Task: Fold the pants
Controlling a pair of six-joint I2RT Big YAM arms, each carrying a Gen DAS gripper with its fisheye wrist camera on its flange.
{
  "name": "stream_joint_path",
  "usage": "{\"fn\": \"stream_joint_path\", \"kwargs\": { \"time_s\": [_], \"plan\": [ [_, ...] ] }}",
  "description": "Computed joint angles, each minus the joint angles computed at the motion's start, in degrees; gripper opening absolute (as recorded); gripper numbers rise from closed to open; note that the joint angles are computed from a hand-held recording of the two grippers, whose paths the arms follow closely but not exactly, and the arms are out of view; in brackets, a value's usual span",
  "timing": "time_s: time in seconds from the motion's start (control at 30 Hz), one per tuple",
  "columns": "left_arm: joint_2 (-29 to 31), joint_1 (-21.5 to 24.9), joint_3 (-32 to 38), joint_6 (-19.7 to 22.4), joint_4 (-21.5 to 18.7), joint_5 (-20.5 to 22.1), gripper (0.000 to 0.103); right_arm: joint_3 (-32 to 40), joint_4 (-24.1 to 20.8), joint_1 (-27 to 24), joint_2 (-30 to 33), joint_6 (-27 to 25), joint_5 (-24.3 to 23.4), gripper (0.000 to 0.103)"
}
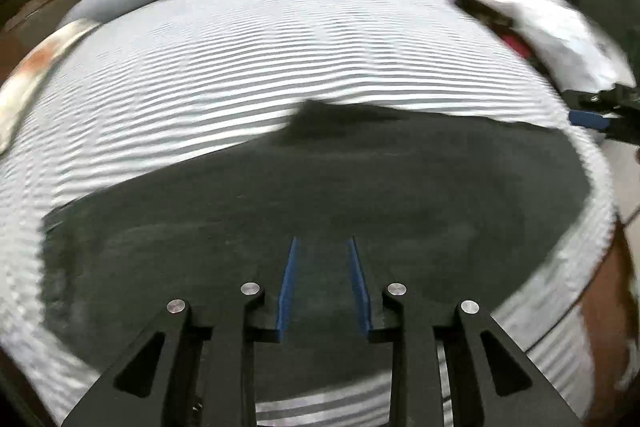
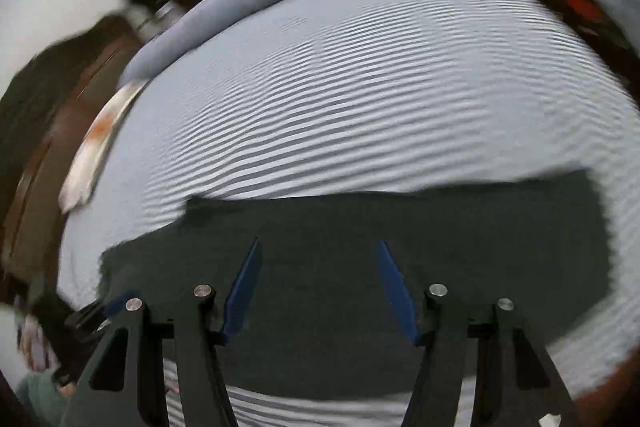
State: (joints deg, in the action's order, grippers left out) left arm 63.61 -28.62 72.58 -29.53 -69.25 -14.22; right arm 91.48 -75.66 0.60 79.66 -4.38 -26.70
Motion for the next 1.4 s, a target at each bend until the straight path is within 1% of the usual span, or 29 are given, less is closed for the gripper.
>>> {"fn": "stream_joint_path", "kwargs": {
  "time_s": [0.03,0.07,0.1,0.17,0.27,0.3,0.37,0.47,0.5,0.57,0.6,0.63,0.67,0.7,0.73,0.77,0.83,0.87,0.93,0.97,1.0,1.07,1.1,1.13,1.17,1.23,1.3,1.33,1.4],
  "plan": [
    [-0.64,1.14,-0.78,-0.21,-1.09,-1.62,0.028,0.79,0.07,2.15,1.15,0.16,-0.02,0.055],
    [-1.66,2.24,-1.92,-0.33,-1.67,-2.87,0.028,2.22,0.12,5.91,3.20,0.35,0.24,0.055],
    [-2.35,2.97,-2.78,-0.49,-1.97,-3.70,0.028,2.74,-0.03,7.73,4.03,0.16,0.33,0.054],
    [-3.90,5.28,-4.56,-0.82,-2.82,-5.15,0.028,5.69,-0.70,12.77,7.93,0.33,0.58,0.052],
    [-5.57,7.21,-7.10,-0.65,-2.77,-7.24,0.028,10.39,-2.02,16.90,13.66,0.69,0.81,0.048],
    [-5.50,7.34,-7.53,-0.55,-2.67,-7.78,0.029,10.20,-1.85,17.58,13.97,0.50,1.50,0.047],
    [-5.70,7.79,-8.86,-0.07,-2.40,-8.52,0.031,12.52,-2.44,20.14,16.51,0.95,3.29,0.047],
    [-5.64,7.98,-10.32,1.00,-2.79,-10.72,0.032,16.50,-5.10,22.68,20.87,0.08,6.08,0.047],
    [-5.86,8.59,-10.90,1.01,-2.82,-10.42,0.033,16.79,-5.76,23.14,21.47,-0.50,6.51,0.047],
    [-6.52,10.33,-11.67,1.15,-1.40,-8.38,0.035,18.11,-7.68,23.83,23.20,-1.42,7.05,0.041],
    [-6.81,10.95,-11.78,1.14,-0.97,-7.96,0.035,18.76,-8.58,24.32,24.01,-1.60,6.98,0.029],
    [-7.25,11.54,-12.03,0.99,-0.54,-8.13,0.035,18.57,-8.89,24.54,24.17,-2.08,6.13,0.013],
    [-7.45,11.71,-11.99,0.72,-0.39,-8.46,0.035,17.67,-7.91,24.70,23.63,-2.10,5.91,0.009],
    [-7.74,11.81,-11.87,0.26,-0.34,-8.65,0.035,17.21,-7.01,24.86,23.26,-1.84,6.16,0.008],
    [-8.40,12.04,-12.04,0.30,0.45,-9.14,0.035,16.26,-5.08,25.00,22.40,-1.43,6.47,0.005],
    [-8.95,11.67,-12.05,0.54,1.15,-10.26,0.035,15.44,-2.78,24.93,21.54,-0.63,6.53,0.005],
    [-9.74,10.79,-11.93,0.93,2.12,-12.11,0.035,15.26,0.02,24.56,21.17,1.30,7.10,0.004],
    [-9.86,10.80,-11.95,1.24,2.42,-11.92,0.035,15.62,0.96,24.21,21.46,2.60,6.60,0.003],
    [-9.01,11.11,-11.64,1.70,1.61,-11.56,0.035,16.82,1.58,24.15,22.58,4.43,7.00,0.001],
    [-8.04,11.37,-11.41,1.40,0.20,-11.86,0.035,17.38,1.37,24.21,23.35,4.76,6.88,0.000],
    [-7.60,11.68,-11.35,1.26,-0.37,-11.73,0.035,17.89,1.11,24.33,23.83,4.72,7.24,0.000],
    [-7.17,13.11,-11.57,1.15,-0.77,-10.26,0.036,17.43,2.09,24.70,23.98,5.20,8.91,0.000],
    [-7.26,13.70,-11.79,1.05,-0.44,-9.92,0.038,17.25,2.52,24.57,23.81,5.55,8.94,0.001],
    [-7.33,13.77,-12.01,1.05,-0.15,-10.39,0.040,16.31,4.21,24.34,22.92,6.79,9.46,0.007],
    [-7.36,13.28,-12.25,0.74,-0.14,-11.22,0.040,15.87,4.93,24.03,22.29,7.20,9.65,0.007],
    [-7.12,13.13,-12.15,0.87,-0.16,-12.28,0.040,15.21,5.23,23.49,20.57,7.45,8.06,0.007],
    [-7.62,12.30,-12.15,0.77,-0.14,-13.61,0.040,14.06,4.64,23.10,18.60,6.57,6.39,0.007],
    [-8.26,11.82,-12.17,0.77,0.26,-13.69,0.040,13.26,3.65,23.07,17.55,5.93,5.82,0.007],
    [-9.95,10.62,-12.45,1.44,2.08,-12.53,0.040,10.98,2.27,23.03,15.98,5.51,4.43,0.007]
  ]
}}
